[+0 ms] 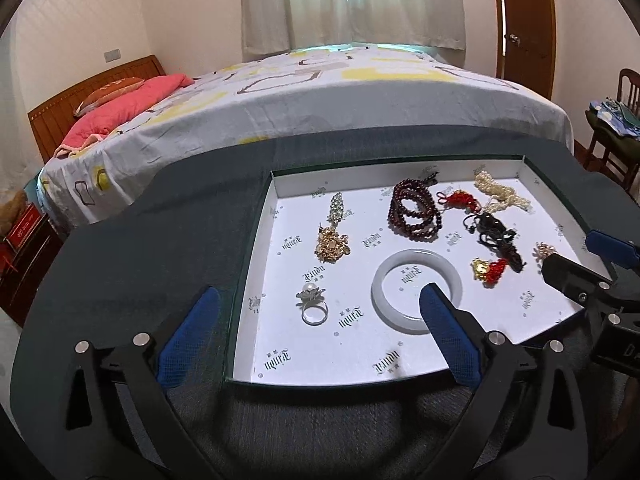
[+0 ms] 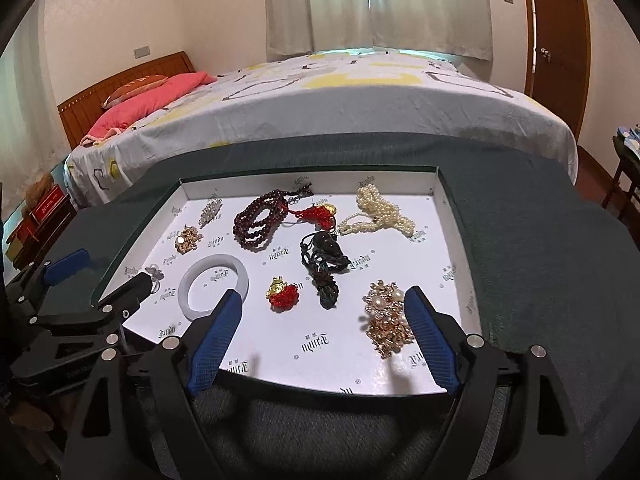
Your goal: Organize jewelry
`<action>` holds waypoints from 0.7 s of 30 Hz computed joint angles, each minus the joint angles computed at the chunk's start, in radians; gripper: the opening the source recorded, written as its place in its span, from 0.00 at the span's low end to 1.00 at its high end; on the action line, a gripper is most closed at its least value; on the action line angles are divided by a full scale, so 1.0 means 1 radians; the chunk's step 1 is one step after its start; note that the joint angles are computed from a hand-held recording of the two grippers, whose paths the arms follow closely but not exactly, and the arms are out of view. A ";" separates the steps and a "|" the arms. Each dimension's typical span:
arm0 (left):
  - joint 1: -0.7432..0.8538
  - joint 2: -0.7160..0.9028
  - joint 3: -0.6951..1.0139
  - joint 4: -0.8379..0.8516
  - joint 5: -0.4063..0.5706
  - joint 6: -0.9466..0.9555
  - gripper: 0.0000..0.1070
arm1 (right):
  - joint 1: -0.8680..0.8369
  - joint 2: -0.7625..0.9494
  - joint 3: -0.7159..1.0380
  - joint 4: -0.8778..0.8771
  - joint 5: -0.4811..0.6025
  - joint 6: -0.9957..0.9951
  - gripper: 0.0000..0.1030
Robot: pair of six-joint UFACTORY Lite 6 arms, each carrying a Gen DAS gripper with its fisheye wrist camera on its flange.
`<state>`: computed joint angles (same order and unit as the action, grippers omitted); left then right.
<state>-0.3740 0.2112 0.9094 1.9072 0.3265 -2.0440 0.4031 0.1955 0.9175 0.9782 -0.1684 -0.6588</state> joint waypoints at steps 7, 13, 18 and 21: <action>-0.041 -0.163 -0.121 -0.175 0.012 0.113 0.91 | 0.035 -0.130 -0.109 0.252 -0.026 -0.216 0.78; -0.117 -0.416 -0.265 -0.463 0.069 0.348 0.91 | 0.089 -0.338 -0.230 0.631 -0.068 -0.579 0.78; -0.241 -0.694 -0.345 -0.696 0.224 0.556 0.91 | 0.157 -0.567 -0.300 0.959 -0.164 -0.896 0.78; -0.350 -0.827 -0.355 -0.780 0.365 0.625 0.91 | 0.220 -0.696 -0.321 1.077 -0.252 -1.013 0.78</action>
